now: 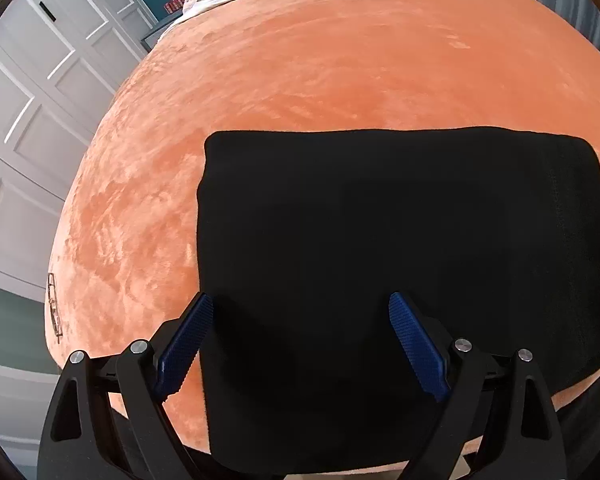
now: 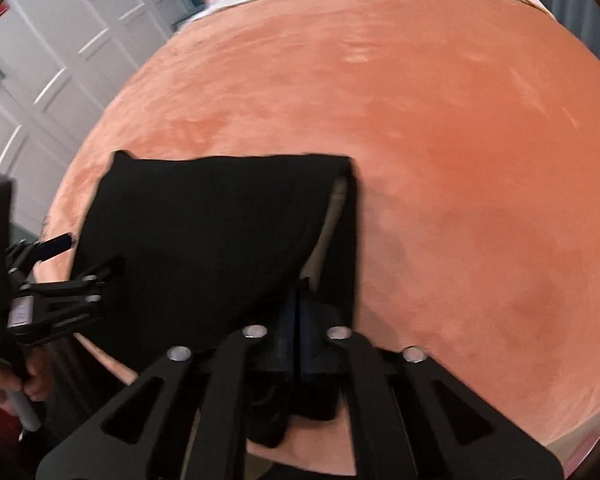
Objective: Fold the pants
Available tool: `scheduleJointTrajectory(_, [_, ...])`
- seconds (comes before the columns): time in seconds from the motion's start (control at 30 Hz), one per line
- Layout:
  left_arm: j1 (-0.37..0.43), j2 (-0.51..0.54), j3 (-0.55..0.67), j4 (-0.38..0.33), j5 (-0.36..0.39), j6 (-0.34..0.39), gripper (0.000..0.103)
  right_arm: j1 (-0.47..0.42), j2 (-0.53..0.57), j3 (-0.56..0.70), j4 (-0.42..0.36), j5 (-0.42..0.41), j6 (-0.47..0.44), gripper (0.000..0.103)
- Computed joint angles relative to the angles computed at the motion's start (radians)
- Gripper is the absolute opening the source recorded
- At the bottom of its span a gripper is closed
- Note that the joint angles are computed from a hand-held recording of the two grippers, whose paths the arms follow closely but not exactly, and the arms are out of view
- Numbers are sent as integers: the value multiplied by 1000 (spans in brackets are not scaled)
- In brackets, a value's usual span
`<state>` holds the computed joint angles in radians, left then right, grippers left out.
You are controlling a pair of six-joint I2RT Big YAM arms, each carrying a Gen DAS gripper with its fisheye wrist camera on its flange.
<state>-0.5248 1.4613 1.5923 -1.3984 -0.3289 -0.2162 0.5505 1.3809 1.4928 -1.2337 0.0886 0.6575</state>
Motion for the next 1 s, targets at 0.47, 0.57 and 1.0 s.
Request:
scheduleJointTrajectory(0.47, [11,-31,-26,-8,30,-2,88,67,-113,-26,107,5,220,90])
scheduleJointTrajectory(0.57, [15,-39,-35,-9,39,-9,88,148,1,111,-21,164,90,76])
scheduleJointTrajectory(1.0, [188,-129,-151,10,376,-49,93,48,-52,-70,61,-96,192,84])
